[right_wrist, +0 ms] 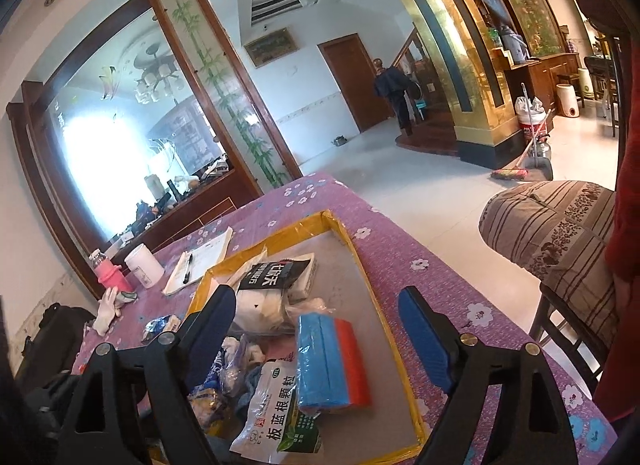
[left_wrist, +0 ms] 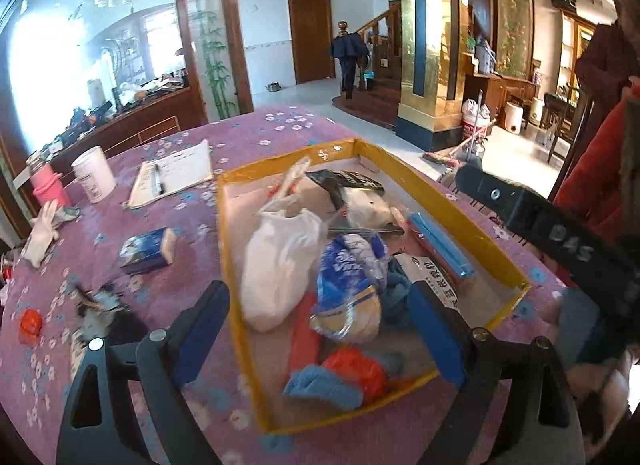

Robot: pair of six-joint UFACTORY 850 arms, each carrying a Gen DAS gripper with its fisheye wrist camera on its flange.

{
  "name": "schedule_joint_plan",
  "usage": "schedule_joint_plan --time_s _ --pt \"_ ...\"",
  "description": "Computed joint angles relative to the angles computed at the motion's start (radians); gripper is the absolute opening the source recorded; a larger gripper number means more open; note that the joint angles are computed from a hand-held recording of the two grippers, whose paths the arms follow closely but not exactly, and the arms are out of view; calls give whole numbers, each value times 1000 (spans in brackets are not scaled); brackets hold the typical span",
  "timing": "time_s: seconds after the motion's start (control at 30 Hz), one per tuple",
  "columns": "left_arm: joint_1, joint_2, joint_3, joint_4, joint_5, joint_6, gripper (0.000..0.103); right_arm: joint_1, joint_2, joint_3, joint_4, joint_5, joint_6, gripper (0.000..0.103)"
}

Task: Organize soft objects
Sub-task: 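Open both grippers to release the Vinda pack and sponge pack in the tray, then move both grippers back toward the remaining items on the table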

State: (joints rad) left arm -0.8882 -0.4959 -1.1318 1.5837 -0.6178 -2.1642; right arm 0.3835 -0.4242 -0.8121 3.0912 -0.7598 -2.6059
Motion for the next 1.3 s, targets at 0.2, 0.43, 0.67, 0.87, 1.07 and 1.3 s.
schedule_joint_plan --time_s 0.2,0.43,0.67,0.87,1.07,1.3 --pt "-26 144 166 20 -29 -87 90 5 8 8 5 -8 -6 87" --pt "-28 335 406 68 -72 -247 94 83 88 68 -29 4 0 87" --pt "50 486 632 76 -54 -422 94 216 121 29 -175 102 -6 90" --pt "105 563 745 -59 -149 -356 94 325 46 -100 -459 233 187 90" --pt "268 580 830 40 -40 -498 94 420 -82 -283 -755 377 443 90" --pt "287 651 896 171 -41 -684 94 472 -251 -522 -1175 577 890 90"
